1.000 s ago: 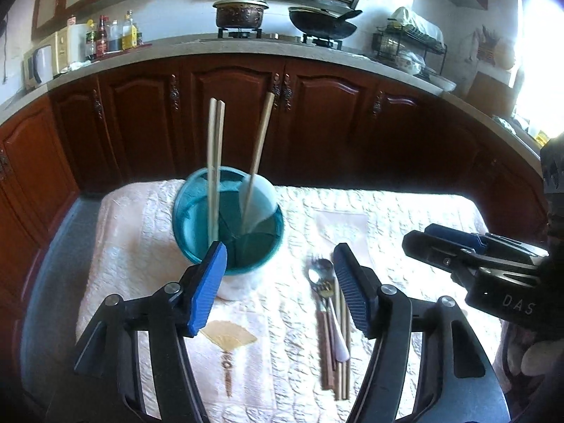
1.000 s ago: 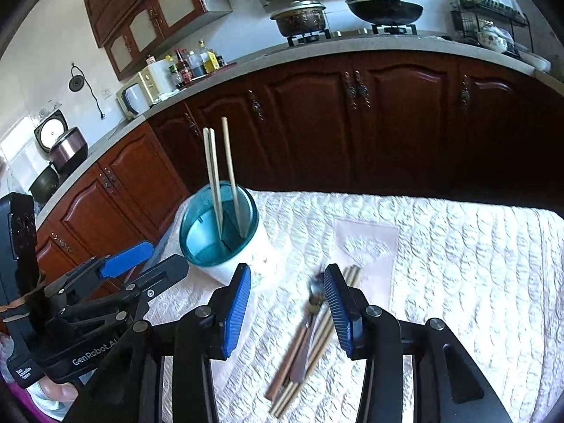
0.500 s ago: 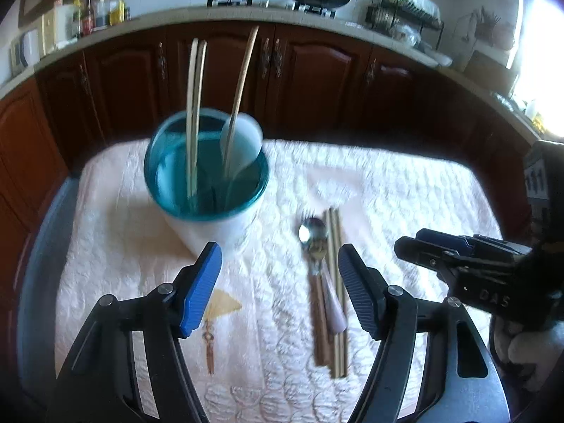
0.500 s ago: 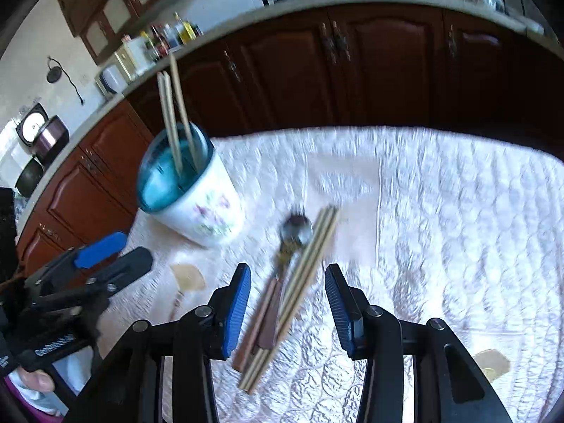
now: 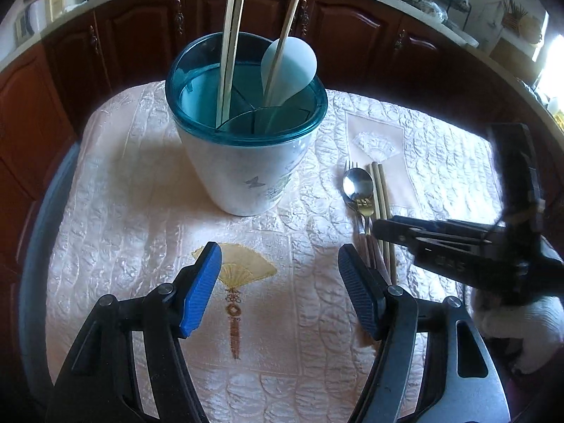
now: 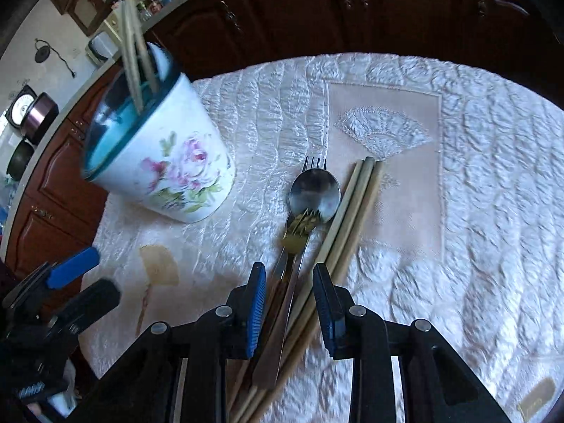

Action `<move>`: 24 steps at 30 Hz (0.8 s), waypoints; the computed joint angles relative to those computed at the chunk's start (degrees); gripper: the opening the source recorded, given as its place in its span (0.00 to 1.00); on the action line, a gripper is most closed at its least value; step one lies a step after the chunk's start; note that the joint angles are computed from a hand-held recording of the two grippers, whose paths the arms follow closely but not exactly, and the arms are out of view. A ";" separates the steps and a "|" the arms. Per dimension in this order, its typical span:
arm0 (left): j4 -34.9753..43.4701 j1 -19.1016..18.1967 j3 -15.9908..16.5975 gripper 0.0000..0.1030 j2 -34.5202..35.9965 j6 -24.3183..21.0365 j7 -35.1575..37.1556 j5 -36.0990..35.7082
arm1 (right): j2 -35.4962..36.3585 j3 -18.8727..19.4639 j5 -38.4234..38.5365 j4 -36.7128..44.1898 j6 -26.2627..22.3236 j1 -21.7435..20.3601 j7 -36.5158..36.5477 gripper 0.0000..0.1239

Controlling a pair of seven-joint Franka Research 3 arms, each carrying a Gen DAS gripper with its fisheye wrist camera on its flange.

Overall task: Organize utensils
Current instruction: 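Move both tools back toward the remaining utensils on the placemat, then grasp a chopstick with the left tool while the right tool grasps another chopstick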

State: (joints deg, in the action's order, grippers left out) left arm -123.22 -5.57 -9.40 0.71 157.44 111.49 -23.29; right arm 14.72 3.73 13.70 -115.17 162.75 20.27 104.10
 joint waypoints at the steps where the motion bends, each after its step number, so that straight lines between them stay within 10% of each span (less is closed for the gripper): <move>1: 0.01 0.02 0.00 0.67 0.01 0.07 0.21 -0.09 | 0.77 0.08 0.27 0.83 -0.06 -0.16 -0.12 0.19; 8: 0.98 0.15 -0.25 0.67 0.82 -0.96 0.25 0.39 | 1.81 1.42 3.15 1.72 0.85 -1.73 -3.86 0.01; 19: 4.59 -0.64 -2.85 0.67 4.90 -2.06 -0.29 -0.43 | -9.59 1.52 13.21 -12.41 5.10 -4.31 -9.35 0.00; 24: 7.72 -0.86 -4.63 0.64 8.09 -3.47 -1.02 -0.81 | -10.24 1.25 14.29 -13.06 5.61 -4.35 -8.68 0.15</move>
